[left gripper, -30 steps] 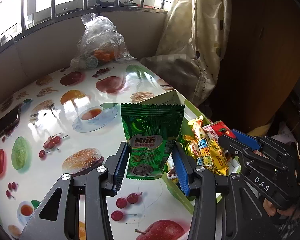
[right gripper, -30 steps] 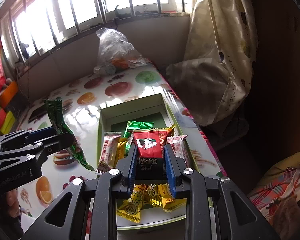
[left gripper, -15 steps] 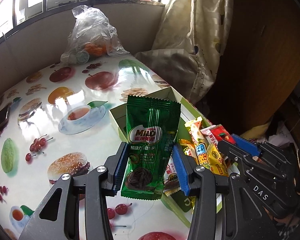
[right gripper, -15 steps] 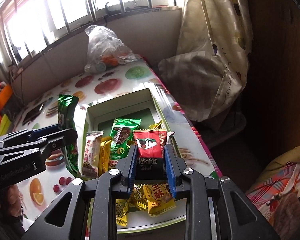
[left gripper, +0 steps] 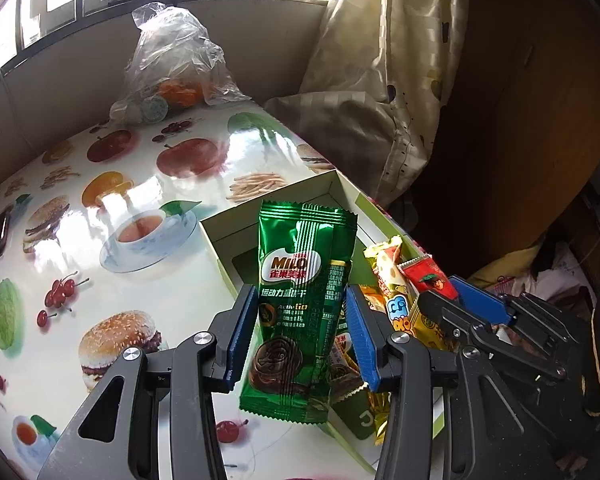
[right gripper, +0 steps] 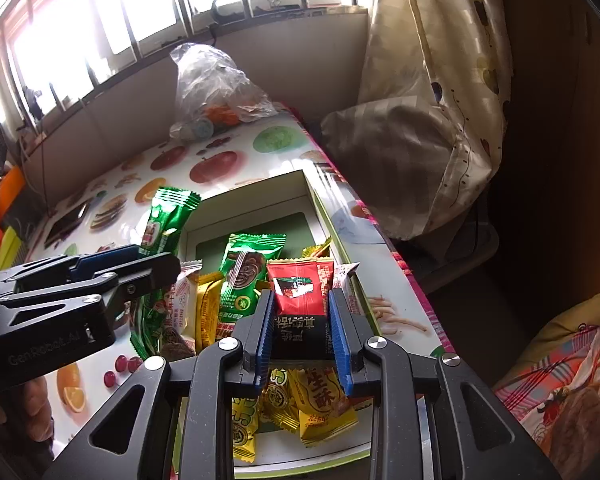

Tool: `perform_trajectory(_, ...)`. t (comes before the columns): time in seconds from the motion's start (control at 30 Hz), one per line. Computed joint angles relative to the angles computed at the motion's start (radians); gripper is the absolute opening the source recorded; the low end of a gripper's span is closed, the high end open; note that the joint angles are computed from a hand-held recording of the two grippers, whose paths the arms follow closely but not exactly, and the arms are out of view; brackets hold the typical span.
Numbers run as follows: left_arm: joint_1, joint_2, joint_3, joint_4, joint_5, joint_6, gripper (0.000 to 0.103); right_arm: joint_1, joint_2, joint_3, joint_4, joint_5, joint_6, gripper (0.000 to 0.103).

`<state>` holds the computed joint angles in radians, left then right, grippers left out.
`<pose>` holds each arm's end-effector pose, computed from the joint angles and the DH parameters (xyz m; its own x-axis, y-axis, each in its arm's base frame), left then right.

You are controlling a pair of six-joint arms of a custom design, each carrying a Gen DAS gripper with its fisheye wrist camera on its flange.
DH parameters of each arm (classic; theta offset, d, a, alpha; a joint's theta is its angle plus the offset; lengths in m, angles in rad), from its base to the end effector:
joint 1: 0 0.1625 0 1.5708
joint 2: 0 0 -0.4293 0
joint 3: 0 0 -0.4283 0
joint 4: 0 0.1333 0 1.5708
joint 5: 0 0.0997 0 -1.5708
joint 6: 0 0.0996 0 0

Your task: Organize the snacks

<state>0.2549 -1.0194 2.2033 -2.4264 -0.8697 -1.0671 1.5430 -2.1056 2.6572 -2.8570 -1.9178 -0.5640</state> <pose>-0.3918 -0.3062 0.0273 -0.7981 0.1732 -0.5771 0.4497 0.8087 -0.3791 0.0915 -0.2854 0.3047 -0.8001 -0.1819 0.5716 -0.4817 0.7627 -0.4316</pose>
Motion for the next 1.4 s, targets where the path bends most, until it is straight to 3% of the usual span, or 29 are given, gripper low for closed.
perform_trajectory(0.43,0.017,0.044,-0.018,-0.056,-0.020,0.031,0.046,-0.043,0.015,0.006,-0.035,0.023,-0.034,0.026)
perform_trajectory(1.0,0.007,-0.133,0.091,0.080,0.044,-0.147,0.046,-0.010,0.123,0.019,-0.136,0.003,-0.084,0.026)
perform_trajectory(1.1,0.011,-0.157,0.110,0.125,0.041,-0.191,0.054,-0.009,0.131,0.019,-0.140,-0.001,-0.076,0.030)
perform_trajectory(1.27,0.027,-0.187,0.142,0.190,0.018,-0.280,0.055,-0.009,0.095,0.027,-0.120,0.046,-0.064,0.038)
perform_trajectory(1.4,0.039,-0.197,0.159,0.220,0.005,-0.332,0.055,0.001,0.035,0.044,-0.055,0.143,-0.090,0.039)
